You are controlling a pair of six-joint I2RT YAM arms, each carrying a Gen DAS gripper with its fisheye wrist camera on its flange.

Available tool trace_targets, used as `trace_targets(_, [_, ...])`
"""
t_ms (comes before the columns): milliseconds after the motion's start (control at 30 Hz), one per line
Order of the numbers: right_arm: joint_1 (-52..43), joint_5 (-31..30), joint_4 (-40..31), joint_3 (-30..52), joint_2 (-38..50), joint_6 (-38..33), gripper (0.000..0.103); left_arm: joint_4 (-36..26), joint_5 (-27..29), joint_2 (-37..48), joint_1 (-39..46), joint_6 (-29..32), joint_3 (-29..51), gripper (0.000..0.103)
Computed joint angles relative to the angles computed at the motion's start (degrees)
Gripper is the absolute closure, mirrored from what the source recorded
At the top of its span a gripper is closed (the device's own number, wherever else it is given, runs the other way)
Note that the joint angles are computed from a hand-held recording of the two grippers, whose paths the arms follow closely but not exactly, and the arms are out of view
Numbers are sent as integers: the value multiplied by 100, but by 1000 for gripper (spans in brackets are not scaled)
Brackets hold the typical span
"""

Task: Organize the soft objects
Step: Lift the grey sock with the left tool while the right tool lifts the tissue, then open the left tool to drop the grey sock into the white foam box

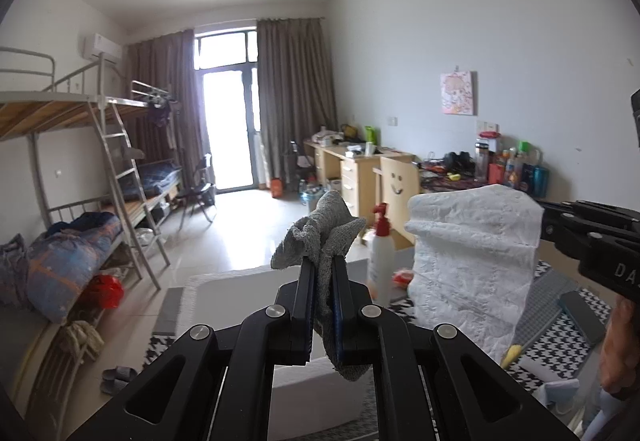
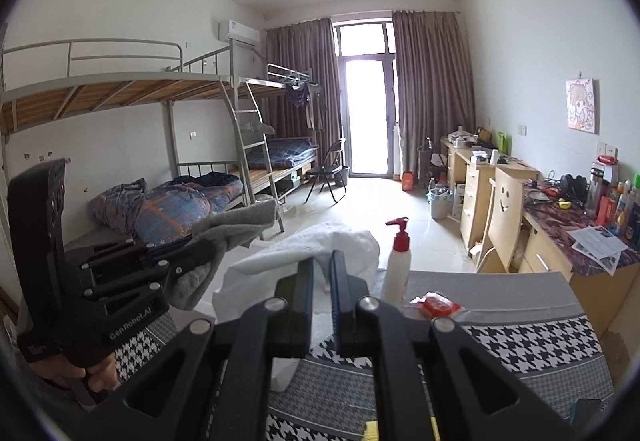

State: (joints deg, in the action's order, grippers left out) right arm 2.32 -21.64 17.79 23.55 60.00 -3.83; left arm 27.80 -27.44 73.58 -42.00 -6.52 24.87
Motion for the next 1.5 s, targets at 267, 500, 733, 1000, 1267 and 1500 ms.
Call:
trace_targets(267, [206,-14,7,215,290,-64,93,-142,-270,24,130,-79,86,95])
trace_targets(500, [413,58,-8,404,437,-90,93,-189,-386,83,279,-171,108,95])
trace_targets(733, [607,142,-21,600,642,-121,93,-313,-463,243,379,-212,221,95])
trace_targets(1000, [765,245,-69,848,872,-91,93,-496,-322,558,580,-307,446,95])
trace_targets(1267, [777,227,-139,991,1021,-72,93,-621,9,861,784,-355,671,95])
trace_targets(1500, [777,248,-151,1036,1052,-83,93,-699,334,1077,991,-408,800,94])
